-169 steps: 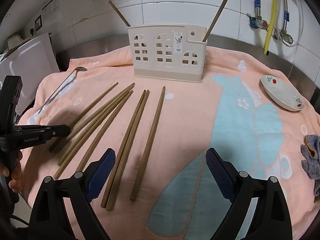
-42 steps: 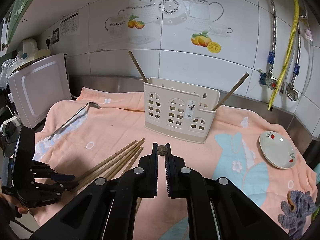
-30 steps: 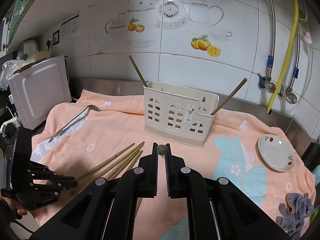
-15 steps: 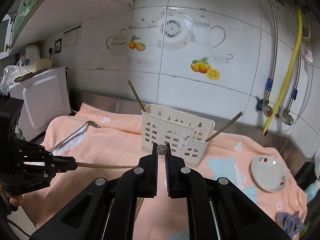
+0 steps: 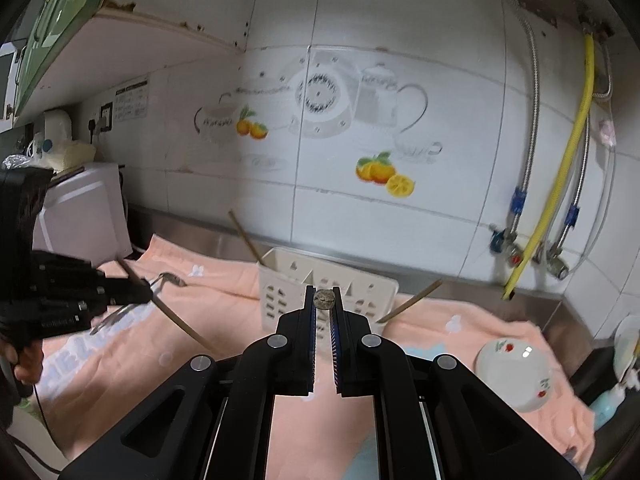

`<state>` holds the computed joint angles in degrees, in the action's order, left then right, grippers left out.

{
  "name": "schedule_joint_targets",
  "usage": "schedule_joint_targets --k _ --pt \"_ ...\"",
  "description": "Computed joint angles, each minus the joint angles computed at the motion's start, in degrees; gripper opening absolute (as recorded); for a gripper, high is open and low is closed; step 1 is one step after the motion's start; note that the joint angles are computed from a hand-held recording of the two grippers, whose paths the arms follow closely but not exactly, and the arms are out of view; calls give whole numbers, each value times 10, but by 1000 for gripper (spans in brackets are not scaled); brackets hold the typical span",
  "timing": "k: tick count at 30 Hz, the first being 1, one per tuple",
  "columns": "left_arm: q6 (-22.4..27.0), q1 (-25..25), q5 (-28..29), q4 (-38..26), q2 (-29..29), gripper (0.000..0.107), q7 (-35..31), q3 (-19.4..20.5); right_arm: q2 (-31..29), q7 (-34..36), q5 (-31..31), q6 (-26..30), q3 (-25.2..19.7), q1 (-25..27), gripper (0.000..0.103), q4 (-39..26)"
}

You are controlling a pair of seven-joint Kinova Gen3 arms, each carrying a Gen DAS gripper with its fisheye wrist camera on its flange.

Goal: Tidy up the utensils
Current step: 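Lower the chopsticks into the holder and open both tools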

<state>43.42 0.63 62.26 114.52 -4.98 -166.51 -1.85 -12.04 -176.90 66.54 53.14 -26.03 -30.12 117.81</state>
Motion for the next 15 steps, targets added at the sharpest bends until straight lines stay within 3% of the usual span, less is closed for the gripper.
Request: schedule_joint_targets --k 5,10,15 --pt "7 10 2 -47 -4 6 18 7 -8 45 -8 20 -2 3 7 -21" --pt "-12 23 8 -86 -5 6 29 11 -6 80 -9 47 -7 10 7 -39" --pt "-43 36 9 -125 7 6 52 21 5 118 -30 46 16 20 7 -54"
